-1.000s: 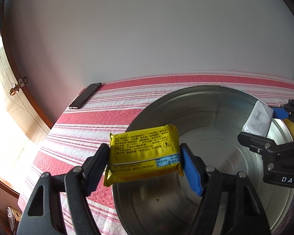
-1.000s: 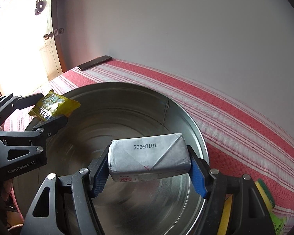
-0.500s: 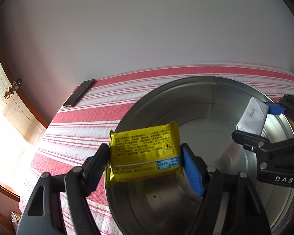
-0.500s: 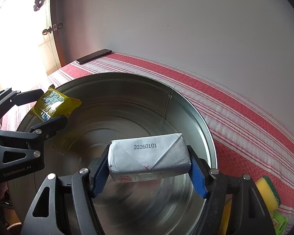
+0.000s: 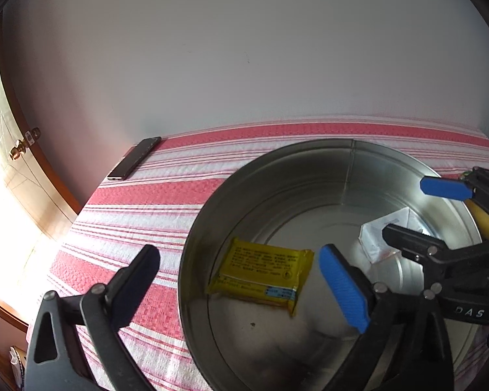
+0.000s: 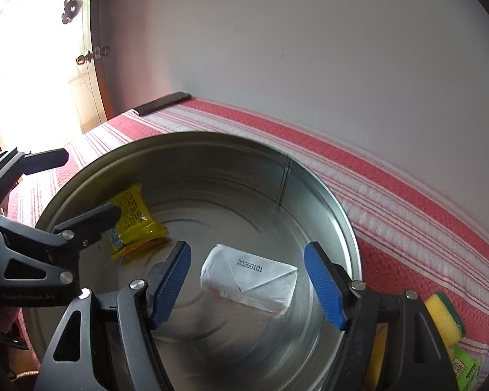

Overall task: Organize objects
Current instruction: 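Open both tools to drop the packet and bar into the tin, then move both tools back from the tin to the pile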

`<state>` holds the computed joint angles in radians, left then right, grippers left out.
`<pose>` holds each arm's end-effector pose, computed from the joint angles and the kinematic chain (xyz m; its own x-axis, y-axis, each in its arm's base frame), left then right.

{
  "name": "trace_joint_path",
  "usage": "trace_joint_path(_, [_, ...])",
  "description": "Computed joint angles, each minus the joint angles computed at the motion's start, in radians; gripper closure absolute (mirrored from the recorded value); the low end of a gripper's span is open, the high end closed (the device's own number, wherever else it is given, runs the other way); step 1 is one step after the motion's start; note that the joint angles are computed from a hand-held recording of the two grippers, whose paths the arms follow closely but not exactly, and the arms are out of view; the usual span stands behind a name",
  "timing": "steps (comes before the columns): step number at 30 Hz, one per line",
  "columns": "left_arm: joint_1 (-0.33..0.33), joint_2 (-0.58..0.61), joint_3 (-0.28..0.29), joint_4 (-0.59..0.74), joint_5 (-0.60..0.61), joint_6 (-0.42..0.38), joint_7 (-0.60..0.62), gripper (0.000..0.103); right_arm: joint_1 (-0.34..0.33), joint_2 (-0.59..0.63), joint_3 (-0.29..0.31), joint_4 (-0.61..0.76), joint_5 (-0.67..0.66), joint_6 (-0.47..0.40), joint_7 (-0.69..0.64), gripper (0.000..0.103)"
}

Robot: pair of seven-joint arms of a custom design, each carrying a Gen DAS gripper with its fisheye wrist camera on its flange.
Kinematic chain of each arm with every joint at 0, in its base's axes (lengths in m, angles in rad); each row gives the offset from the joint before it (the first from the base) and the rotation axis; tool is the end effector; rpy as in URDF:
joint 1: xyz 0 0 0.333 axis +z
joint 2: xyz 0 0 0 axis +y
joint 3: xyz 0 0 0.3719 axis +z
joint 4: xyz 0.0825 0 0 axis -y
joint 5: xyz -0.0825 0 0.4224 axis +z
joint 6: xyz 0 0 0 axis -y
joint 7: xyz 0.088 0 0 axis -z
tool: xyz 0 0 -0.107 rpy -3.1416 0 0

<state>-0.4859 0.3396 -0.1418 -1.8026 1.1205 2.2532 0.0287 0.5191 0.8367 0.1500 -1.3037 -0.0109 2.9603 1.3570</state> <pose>0.5939 -0.3885 0.4146 0.2989 -0.9371 -0.1805 -0.6765 -0.0747 -0.7326 0.7091 0.5036 0.3587 0.6953 -0.7165 0.0557 -0.4560 -0.4998 -0.7364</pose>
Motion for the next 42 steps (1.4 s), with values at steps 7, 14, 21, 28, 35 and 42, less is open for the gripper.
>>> trace_joint_path(7, [-0.016,-0.027,-0.005,-0.022,0.047,-0.033,-0.104,0.002,-0.025,-0.055,0.020,-0.095,0.014,0.075,0.002,0.028])
trace_joint_path(14, [-0.044,-0.023,-0.029,-0.013,0.113,-0.046,-0.174,0.000,-0.085,-0.163,0.053,-0.276,0.020,0.192,-0.002,0.028])
trace_joint_path(21, [-0.110,0.030,-0.042,0.060,0.159,-0.060,-0.199,0.000,-0.217,-0.298,0.109,-0.533,0.004,0.365,0.021,0.028])
trace_joint_path(28, [-0.178,0.123,-0.027,0.186,0.155,-0.032,-0.103,0.000,-0.083,-0.389,-0.161,-0.718,0.104,0.492,0.084,0.018])
trace_joint_path(35, [-0.247,0.224,0.005,0.315,0.127,0.036,0.039,0.000,-0.178,-0.394,-0.141,-0.783,0.113,0.526,0.137,0.018])
trace_joint_path(42, [-0.275,0.304,0.038,0.404,0.058,0.164,0.254,0.000,-0.238,-0.369,-0.102,-0.781,0.056,0.553,0.194,0.018])
